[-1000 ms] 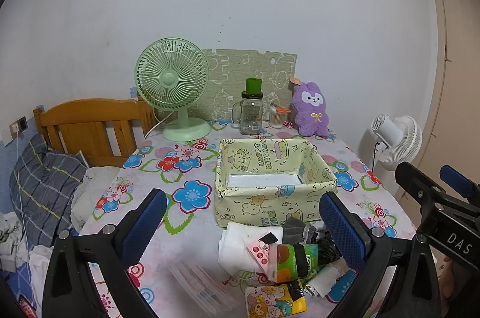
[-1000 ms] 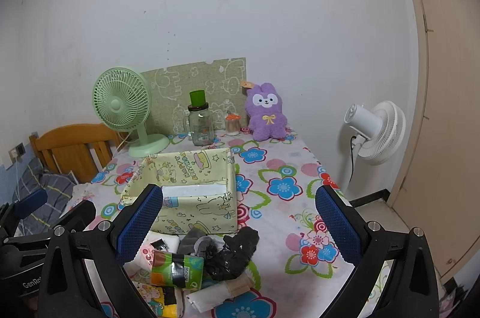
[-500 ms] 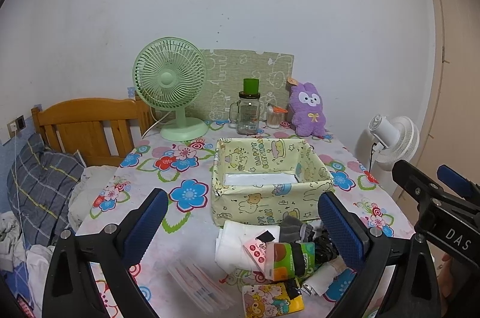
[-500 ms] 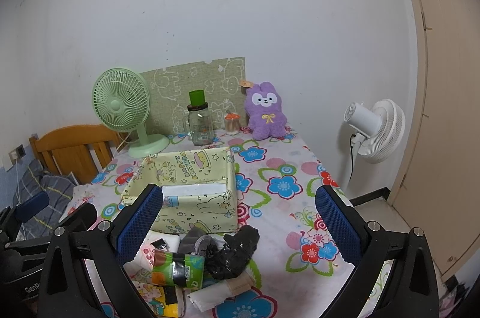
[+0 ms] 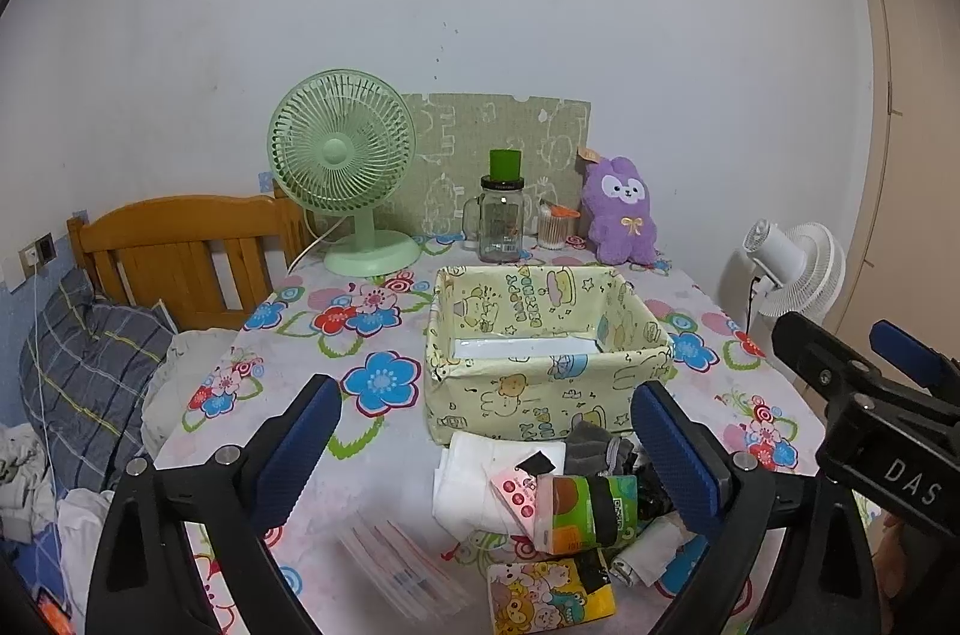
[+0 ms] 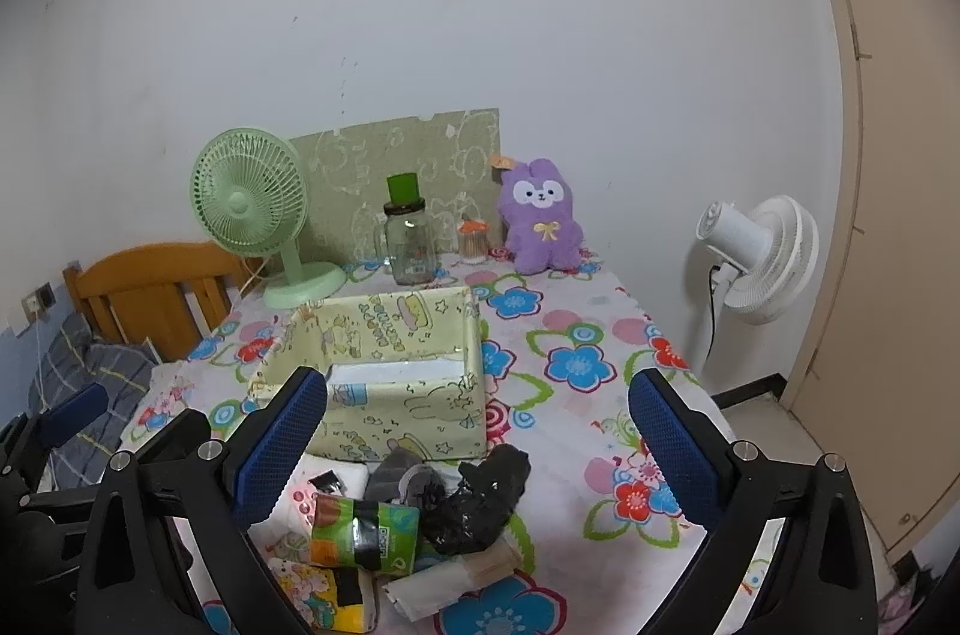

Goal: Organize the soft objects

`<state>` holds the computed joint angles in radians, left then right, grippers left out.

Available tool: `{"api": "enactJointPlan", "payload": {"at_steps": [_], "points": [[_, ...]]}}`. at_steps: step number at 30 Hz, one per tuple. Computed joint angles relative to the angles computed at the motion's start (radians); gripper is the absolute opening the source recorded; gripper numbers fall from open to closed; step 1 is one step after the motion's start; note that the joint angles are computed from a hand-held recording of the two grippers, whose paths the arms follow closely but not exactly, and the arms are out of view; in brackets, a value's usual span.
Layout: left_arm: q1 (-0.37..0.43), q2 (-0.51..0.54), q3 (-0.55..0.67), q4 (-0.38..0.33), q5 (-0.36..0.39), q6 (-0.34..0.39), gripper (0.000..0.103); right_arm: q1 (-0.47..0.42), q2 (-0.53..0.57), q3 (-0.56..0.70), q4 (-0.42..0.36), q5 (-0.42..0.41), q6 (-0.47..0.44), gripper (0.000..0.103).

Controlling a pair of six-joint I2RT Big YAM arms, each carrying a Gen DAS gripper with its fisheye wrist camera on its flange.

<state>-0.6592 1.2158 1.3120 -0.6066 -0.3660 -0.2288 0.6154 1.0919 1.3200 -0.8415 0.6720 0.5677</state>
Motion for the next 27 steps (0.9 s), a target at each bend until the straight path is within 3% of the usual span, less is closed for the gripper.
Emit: {"api": "enactJointPlan", "payload": {"at_steps": [11, 27], "points": [[-0.004, 0.009, -0.023, 0.015, 0.022, -0.032, 0.094, 0.002, 0.006, -0.023, 0.012, 0.007, 0.02, 0.099], [-0.004, 0.071, -0.041, 0.008, 0.069, -0.032, 0.093, -0.026, 0.039, -0.079, 0.047, -0.096, 0.022, 0.093]]}}
